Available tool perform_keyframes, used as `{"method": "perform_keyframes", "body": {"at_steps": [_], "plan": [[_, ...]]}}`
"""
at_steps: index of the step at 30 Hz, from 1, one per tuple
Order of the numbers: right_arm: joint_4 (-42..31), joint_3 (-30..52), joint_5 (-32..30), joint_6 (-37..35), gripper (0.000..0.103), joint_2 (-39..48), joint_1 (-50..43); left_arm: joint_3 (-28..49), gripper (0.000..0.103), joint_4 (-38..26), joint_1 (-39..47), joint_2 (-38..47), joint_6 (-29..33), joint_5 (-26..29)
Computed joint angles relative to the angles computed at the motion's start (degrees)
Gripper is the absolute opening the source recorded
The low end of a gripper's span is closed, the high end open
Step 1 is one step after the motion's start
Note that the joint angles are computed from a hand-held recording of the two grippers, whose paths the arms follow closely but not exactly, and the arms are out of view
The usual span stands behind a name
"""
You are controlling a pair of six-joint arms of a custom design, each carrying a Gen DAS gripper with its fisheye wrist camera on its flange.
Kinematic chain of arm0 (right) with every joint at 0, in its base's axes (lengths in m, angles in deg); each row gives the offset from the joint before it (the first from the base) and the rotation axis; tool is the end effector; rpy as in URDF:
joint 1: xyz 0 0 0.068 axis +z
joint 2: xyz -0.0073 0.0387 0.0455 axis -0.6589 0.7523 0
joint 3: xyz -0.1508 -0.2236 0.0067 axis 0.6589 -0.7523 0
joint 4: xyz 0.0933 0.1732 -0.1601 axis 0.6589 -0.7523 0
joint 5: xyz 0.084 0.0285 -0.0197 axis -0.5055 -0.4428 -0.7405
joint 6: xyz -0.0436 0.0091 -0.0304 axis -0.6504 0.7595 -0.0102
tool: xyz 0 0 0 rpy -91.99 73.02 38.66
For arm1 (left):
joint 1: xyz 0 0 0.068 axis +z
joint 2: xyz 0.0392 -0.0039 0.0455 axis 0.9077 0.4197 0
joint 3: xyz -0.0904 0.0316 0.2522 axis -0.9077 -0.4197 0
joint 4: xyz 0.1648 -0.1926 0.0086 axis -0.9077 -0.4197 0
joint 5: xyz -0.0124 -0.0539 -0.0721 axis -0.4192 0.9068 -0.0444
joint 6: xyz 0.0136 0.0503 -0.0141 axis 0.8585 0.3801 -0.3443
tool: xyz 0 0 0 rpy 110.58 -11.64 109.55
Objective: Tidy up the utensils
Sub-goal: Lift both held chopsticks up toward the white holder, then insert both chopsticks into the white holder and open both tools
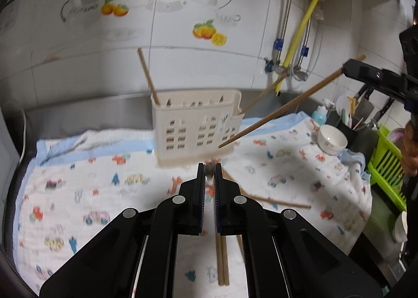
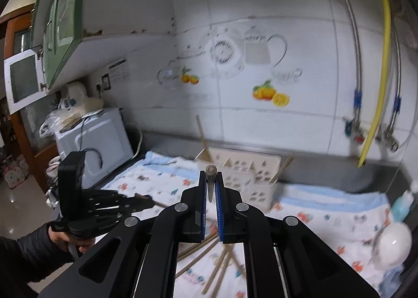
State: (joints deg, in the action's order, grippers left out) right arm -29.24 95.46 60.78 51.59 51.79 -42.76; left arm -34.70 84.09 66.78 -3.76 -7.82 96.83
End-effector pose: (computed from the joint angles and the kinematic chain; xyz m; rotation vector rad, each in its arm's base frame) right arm 0.2013 0.0114 0.2849 -0.4087 1.9750 0.4059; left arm 0.2383 -0.0095 0.1831 0.3719 2.0922 -0.4180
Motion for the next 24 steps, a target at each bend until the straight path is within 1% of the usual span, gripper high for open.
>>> {"method": "perform_keyframes", "body": {"at_steps": [2,6,9,14,18,22,24], "plan": [[-1.7,3.8,0.3,-0.5,0.006,1.7,-1.1,2.0,0.005,-0.7,-0.9,0.1,0.1,-0.5],[-3.5,9.7,2.9,-1.3,0.006,4.9,-1.5,6.4,0.005,-2.0,-3.1,1.5,0.4,-2.5],[-4.1,13.7,5.0,-2.3,0.006,7.8,-1.7,9.3,0.005,-3.2,-3.7,2.6,0.3,-2.7],[-5.3,20.4,7.4,-2.5,0.006,15.4,-1.9,14.3,0.005,-5.8,-3.4,2.5,0.0,-1.8],[-4.9,23.8,9.4,-2.1,0.006,22.1,-1.1,17.6,0.005,-7.5,-3.4,0.4,0.1,-2.3],[-3.1,24.8,11.5,-1.7,0.006,27.0,0.4,21.6,0.005,-8.3,-3.4,-0.9,-0.6,-2.7],[-2.8,25.3,12.1,-1.9,0.006,29.2,1.2,23.8,0.005,-7.9,-3.8,-1.0,-0.8,-3.8]]}}
